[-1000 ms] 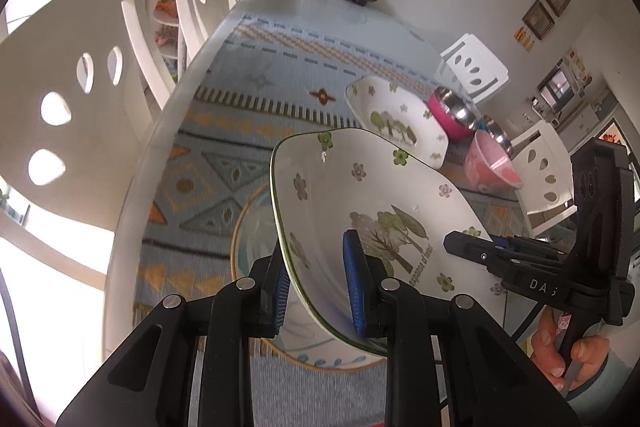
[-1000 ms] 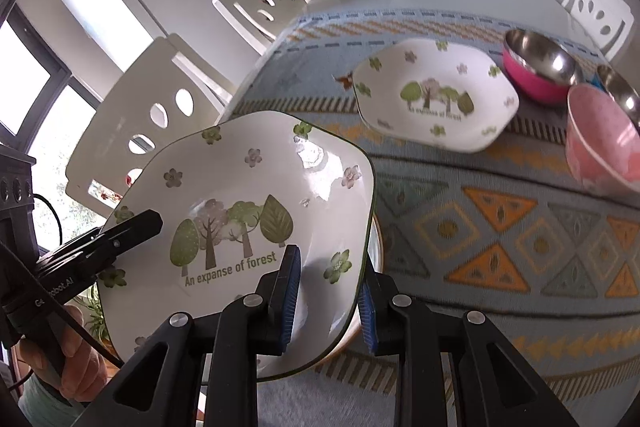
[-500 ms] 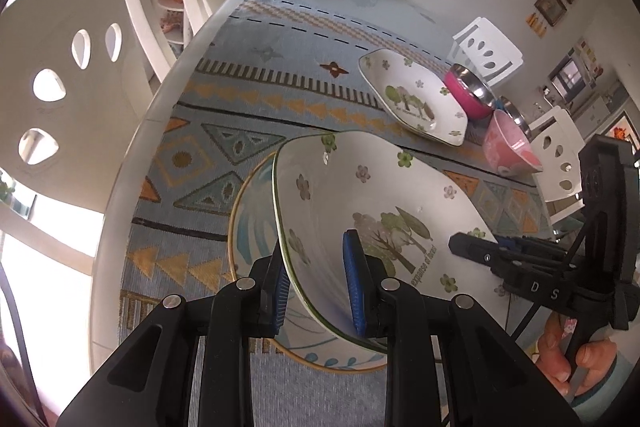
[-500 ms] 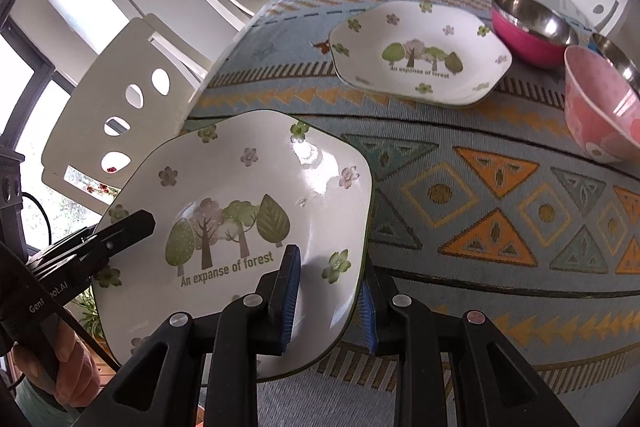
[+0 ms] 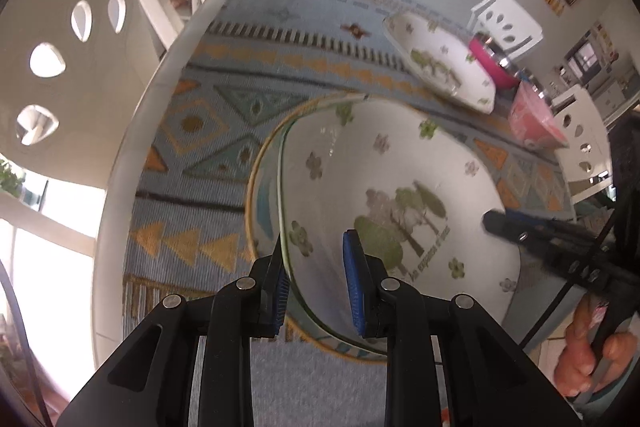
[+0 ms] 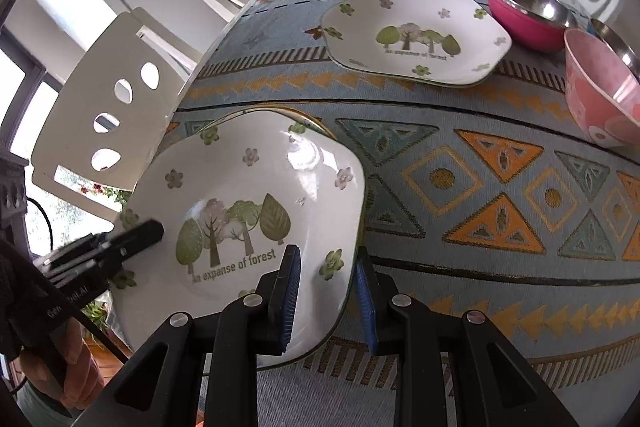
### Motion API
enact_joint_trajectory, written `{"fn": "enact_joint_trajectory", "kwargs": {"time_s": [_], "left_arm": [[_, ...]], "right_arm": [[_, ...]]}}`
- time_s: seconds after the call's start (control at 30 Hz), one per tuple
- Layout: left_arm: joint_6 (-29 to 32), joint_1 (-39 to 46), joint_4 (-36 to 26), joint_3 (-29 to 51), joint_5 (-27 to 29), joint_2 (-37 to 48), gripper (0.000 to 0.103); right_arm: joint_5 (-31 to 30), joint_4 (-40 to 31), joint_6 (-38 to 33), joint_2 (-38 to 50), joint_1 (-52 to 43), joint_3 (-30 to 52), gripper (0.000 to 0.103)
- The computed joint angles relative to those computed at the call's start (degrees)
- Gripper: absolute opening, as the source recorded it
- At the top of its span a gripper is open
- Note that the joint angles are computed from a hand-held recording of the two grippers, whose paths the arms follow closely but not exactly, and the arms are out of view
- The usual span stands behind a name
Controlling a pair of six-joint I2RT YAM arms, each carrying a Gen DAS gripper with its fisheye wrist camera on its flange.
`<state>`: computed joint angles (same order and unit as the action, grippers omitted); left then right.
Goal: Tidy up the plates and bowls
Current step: 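Lower the forest plate onto the blue-leaf plate and open both grippers, then move both grippers toward the smaller forest plate beside the steel bowls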
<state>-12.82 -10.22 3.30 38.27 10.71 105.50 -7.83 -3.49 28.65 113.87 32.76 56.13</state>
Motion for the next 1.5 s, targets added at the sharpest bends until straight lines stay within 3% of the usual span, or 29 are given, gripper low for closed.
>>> {"fn": "enact_joint_trajectory", "kwargs": {"time_s": [0.37,0.5,0.73,0.9,1.1,1.3,1.4,1.47,1.5], "left_arm": [[0.82,0.14,-0.46,-0.2,-4.23,-3.37,0.025],[1.54,1.76,-2.25,2.1,-2.99,-1.94,0.025],[1.77,3.01,-4.22,5.11,-2.48,-0.42,0.025],[2.72,3.73,-5.87,8.09,-2.01,1.23,0.025],[4.37,4.1,-8.76,12.45,-2.33,1.25,0.025],[6.19,3.93,-11.99,19.49,-0.66,1.46,0.028],[7.31,3.54,-13.61,23.78,0.96,1.9,0.03],[8.28,3.59,-14.97,27.48,2.89,2.87,0.032],[8.79,3.55,-15.61,29.21,3.42,3.35,0.033]], "right_arm": [[1.61,-4.23,0.1,1.29,0.86,3.11,0.027],[1.59,-6.75,-0.17,1.75,1.08,4.53,0.028],[15.85,-19.49,-2.51,6.62,8.05,14.96,0.029],[11.99,-20.42,-1.59,6.83,6.31,15.79,0.029],[11.92,-25.3,-1.25,7.84,5.11,19.35,0.029],[7.42,-21.26,3.58,0.86,-3.16,13.99,0.031],[8.45,-19.57,4.6,-2.66,-6.25,12.73,0.032],[9.91,-19.86,4.79,-3.92,-7.49,13.6,0.039],[10.24,-19.07,5.25,-4.94,-8.32,13.18,0.048]]}}
